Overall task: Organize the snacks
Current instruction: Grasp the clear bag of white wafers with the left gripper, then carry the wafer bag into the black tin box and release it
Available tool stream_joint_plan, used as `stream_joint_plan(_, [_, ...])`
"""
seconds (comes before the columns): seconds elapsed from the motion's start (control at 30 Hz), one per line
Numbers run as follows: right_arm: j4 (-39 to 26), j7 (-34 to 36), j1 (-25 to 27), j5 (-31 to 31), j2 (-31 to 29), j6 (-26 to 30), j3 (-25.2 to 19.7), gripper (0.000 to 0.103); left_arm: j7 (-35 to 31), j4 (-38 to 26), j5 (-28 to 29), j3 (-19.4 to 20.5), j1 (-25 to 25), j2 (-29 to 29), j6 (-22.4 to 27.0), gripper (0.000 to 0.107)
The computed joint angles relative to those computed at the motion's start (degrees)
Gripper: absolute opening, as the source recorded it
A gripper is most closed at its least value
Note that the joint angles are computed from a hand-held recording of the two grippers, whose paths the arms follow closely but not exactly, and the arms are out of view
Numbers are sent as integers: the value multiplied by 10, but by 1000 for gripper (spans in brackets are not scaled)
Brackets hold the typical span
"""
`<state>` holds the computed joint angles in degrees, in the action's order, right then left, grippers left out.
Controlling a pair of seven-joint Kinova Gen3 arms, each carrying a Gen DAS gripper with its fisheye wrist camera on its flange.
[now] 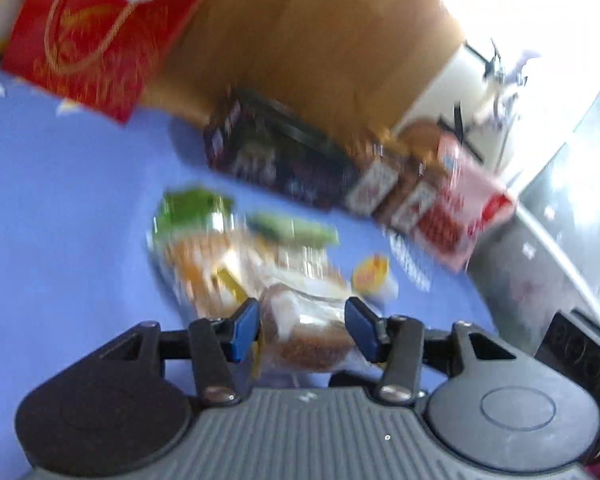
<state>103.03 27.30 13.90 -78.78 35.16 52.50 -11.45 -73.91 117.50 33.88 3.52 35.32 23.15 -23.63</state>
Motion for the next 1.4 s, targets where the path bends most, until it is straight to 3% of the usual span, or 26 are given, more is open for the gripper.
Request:
stream_joint_plan(0.07, [21, 15, 4, -11, -11, -21, -1, 54, 11, -1, -14, 18, -8, 10, 3, 47])
stream_joint_plan(0.17, [27, -12, -4, 2, -19, -28, 15, 57, -25, -10, 19, -20, 39, 12, 17, 47])
stream_joint_plan(0.23, [38, -6, 0, -3, -23, -34, 15, 57, -34, -1, 30, -22, 47, 4, 3, 53])
stream_joint_plan(0.3, [56, 29, 8, -26, -29, -40, 12, 64, -38, 14, 46, -16, 47, -7, -20, 64])
stream_joint_plan(0.37, [72, 73, 12, -56, -35, -43, 14, 74, -65, 13, 87, -23, 59, -12, -18, 65])
stream_joint_plan(0.5, [87, 111, -5, -79, -40, -48, 34, 80, -65, 1, 85, -1, 31, -9, 14, 65])
stream_joint_plan(0.67, [74, 81, -27, -59, -36, -63, 42, 79, -123, -48, 137, -52, 71, 15, 78, 63])
stream_joint_plan(0.77, [81, 103, -27, -69, -35, -68, 34, 68, -100, -59, 109, -42, 62, 23, 92, 56])
stream_joint_plan(0.87, [86, 126, -18, -81, -38, -47, 35, 64, -94, -60, 107, -68, 84, 17, 99, 56])
stream_joint_plan(1.0, [76, 140, -8, -111, -36, -8, 38, 64, -30, -51, 20, 6, 3, 0, 72, 56])
stream_joint_plan(1.07, [64, 151, -13, -133, -33, 0, 41, 64, -11, -65, -24, 15, -23, -2, 81, 56])
stream_joint_plan(1.2, [12, 145, -39, -169, -18, -13, 45, 64, -28, -135, -42, -51, -4, 12, 131, 57])
stream_joint_plan(1.3, [-64, 97, -54, -160, 9, -42, 33, 64, -28, -210, -55, -99, -1, 40, 179, 57])
stream_joint_plan(1.4, [-143, 39, -100, -173, 39, -66, 65, 64, -16, -290, -85, -94, -39, 81, 210, 57])
